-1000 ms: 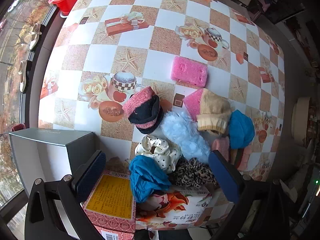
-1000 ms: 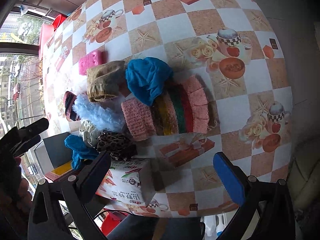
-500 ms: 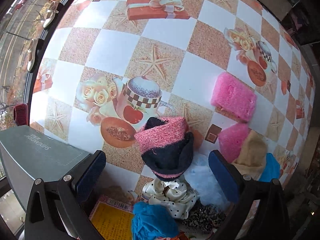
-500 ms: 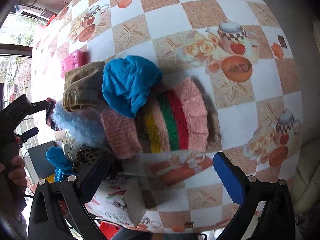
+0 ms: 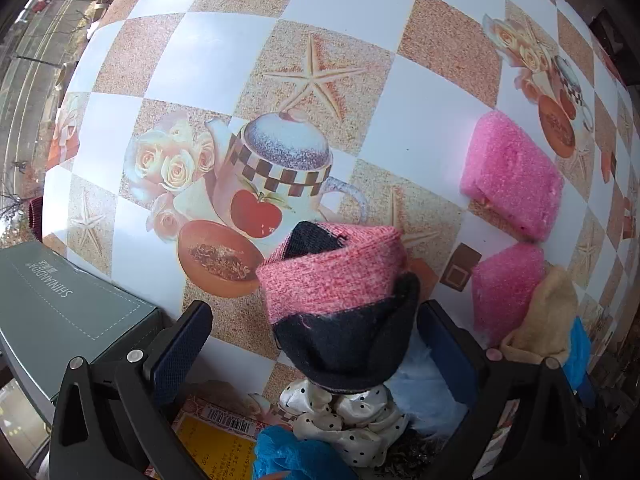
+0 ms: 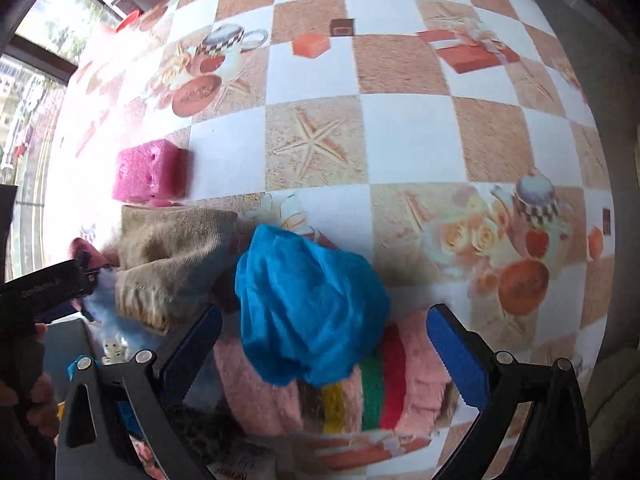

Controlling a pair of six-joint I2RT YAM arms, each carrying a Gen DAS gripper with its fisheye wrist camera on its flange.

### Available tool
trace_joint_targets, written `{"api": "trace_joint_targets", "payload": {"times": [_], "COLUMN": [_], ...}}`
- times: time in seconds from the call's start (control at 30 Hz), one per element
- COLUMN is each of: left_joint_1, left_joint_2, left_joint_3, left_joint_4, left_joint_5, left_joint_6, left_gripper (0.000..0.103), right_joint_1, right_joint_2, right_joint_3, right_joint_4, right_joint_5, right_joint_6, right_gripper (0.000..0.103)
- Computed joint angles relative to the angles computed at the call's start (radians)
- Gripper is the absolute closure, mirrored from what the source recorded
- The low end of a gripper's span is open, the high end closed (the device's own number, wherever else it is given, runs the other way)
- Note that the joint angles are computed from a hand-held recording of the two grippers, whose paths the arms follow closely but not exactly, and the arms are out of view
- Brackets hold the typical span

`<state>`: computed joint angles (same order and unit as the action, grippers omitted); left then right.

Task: Organize soft objects
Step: 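Grasp the pink-and-black knit hat with left tool while right tool grasps blue cloth, then carry the knit hat and blue cloth with both tools toward the white box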

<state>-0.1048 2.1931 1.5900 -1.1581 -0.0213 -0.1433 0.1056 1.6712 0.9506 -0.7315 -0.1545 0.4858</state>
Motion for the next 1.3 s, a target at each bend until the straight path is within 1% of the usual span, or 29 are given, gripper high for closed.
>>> {"api": "trace_joint_targets", "payload": {"times": [0.03,0.07,0.13,0.17,0.2,0.23,0.27,0.3,0.33,0.37,0.4,0.43,0.47,0.53,0.57,0.7,0.87,1.0,1.07,1.3], "left_joint_1": [0.002,0.002,0.006,0.012,0.015,0.020,0.019,0.023,0.023,0.016,0.017,0.017,0.020,0.034,0.034,0.022,0.007,-0.033,-0.052,-0.141], "left_joint_2": [0.003,0.005,0.017,0.019,0.019,0.006,0.005,0.004,-0.002,-0.016,-0.022,-0.028,-0.035,-0.061,-0.080,-0.159,-0.254,-0.345,-0.409,-0.577], "left_joint_3": [-0.005,-0.011,-0.008,-0.011,-0.013,-0.053,-0.055,-0.056,-0.058,-0.063,-0.062,-0.060,-0.061,-0.057,-0.066,-0.095,-0.121,-0.153,-0.190,-0.277], "left_joint_4": [0.008,0.015,0.015,0.017,0.020,0.048,0.051,0.054,0.054,0.055,0.060,0.063,0.073,0.085,0.099,0.130,0.129,0.096,0.081,0.016], "left_joint_5": [-0.002,0.000,0.002,0.008,0.019,0.025,0.032,0.046,0.053,0.057,0.065,0.067,0.070,0.078,0.072,0.040,0.033,0.035,0.044,0.070], "left_joint_6": [0.000,-0.002,-0.007,-0.002,0.006,0.016,0.018,0.021,0.016,0.009,0.018,0.028,0.038,0.054,0.056,0.090,0.138,0.168,0.176,0.178], "left_gripper": [0.004,0.006,0.010,0.012,0.020,0.031,0.039,0.044,0.056,0.065,0.069,0.076,0.077,0.077,0.077,0.077,0.077,0.077,0.077,0.077], "right_joint_1": [0.007,0.015,0.021,0.021,0.028,0.023,0.020,0.016,0.007,-0.004,-0.009,-0.028,-0.060,-0.078,-0.068,-0.105,-0.091,-0.123,-0.073,-0.078], "right_joint_2": [0.018,0.026,0.044,0.054,0.069,0.069,0.065,0.055,0.045,0.033,0.022,0.001,-0.025,-0.068,-0.082,-0.185,-0.270,-0.362,-0.375,-0.540], "right_joint_3": [0.007,0.009,0.012,0.009,0.012,0.008,0.002,-0.012,-0.024,-0.036,-0.045,-0.055,-0.069,-0.084,-0.069,-0.081,-0.095,-0.114,-0.122,-0.174], "right_joint_4": [0.008,0.017,0.031,0.038,0.045,0.053,0.060,0.071,0.079,0.084,0.090,0.084,0.075,0.069,0.051,-0.007,-0.056,-0.128,-0.119,-0.228], "right_joint_5": [0.006,0.014,0.004,-0.008,-0.016,-0.020,-0.021,-0.023,-0.031,-0.040,-0.043,-0.046,-0.052,-0.058,-0.057,-0.070,-0.060,-0.069,-0.054,-0.058], "right_joint_6": [-0.002,0.000,-0.006,-0.006,0.005,0.007,0.010,0.009,0.005,0.001,0.006,-0.005,-0.029,-0.032,-0.018,-0.039,-0.021,-0.051,-0.002,0.008], "right_gripper": [0.001,0.013,0.030,0.031,0.035,0.049,0.053,0.055,0.061,0.062,0.063,0.064,0.064,0.064,0.064,0.064,0.064,0.064,0.064,0.064]}}
